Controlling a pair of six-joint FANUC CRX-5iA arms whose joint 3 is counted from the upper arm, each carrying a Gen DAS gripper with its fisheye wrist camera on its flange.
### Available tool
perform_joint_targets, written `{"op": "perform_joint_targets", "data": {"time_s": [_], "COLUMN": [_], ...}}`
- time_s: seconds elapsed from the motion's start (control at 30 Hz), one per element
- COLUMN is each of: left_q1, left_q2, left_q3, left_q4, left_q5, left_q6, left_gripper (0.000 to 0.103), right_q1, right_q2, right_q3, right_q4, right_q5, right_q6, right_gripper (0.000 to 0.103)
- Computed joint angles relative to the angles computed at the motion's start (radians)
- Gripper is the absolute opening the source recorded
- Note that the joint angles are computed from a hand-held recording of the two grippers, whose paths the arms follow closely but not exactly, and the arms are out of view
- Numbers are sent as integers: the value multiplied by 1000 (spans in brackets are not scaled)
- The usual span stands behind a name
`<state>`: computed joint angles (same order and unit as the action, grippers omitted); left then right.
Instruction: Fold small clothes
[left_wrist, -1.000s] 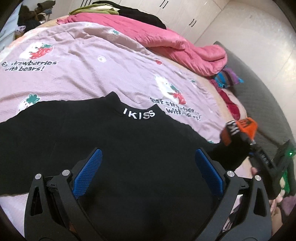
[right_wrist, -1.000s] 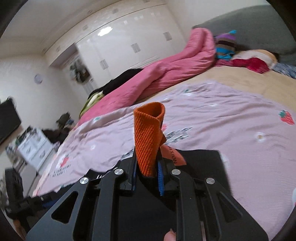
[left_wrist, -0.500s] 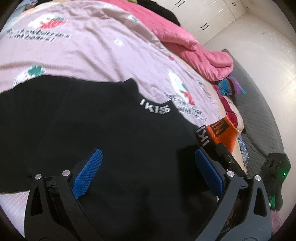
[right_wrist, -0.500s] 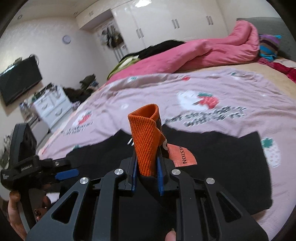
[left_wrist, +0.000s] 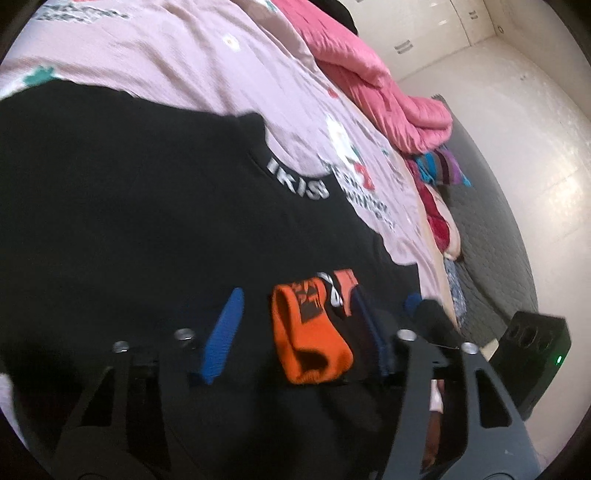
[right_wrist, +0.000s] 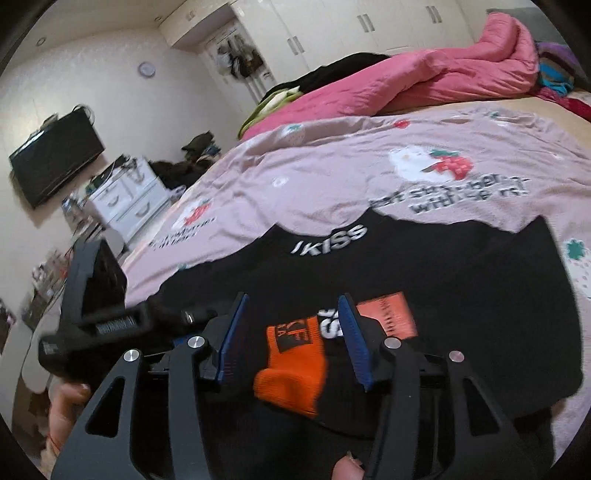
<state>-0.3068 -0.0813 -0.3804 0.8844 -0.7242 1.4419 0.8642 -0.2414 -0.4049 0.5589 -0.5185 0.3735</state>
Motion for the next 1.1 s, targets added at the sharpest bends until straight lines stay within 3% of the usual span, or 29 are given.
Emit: {"op": "perform_joint_targets", "data": {"time_s": [0.1,0.27,0.33,0.37,0.53,0.87,1.1], "left_q1": [-27,-73,-89,-96,-111,-87,-44], "left_q2": [32,91,102,107,83,-73,-129], "left_q3": [32,119,150,150,133,16,8], "left_q4": [-35,-187,-251,-244,-214,1,-83], "left_q5": [-18,-17,-4,9,61,185,176], "left_q6": [9,140,185,174,96,-112,-28], "left_gripper": [42,41,23,9,6,5,5], "right_q1": [-16,-43,-51,-55,-72,-87,-66], "right_q2": [-30,-76,-91,-103,-147,-168,-130], "right_q3": [-26,-62,-77,-88,-126,-148,-121], "right_q4": [56,101,125,141,207,252,235], "right_q5": [-34,-57,-62,-65,-99,-162,-192], "right_q6": [-72,-145,-169,-183,-237,-267,-207], "right_gripper": [51,53,53,53,53,53,53]}}
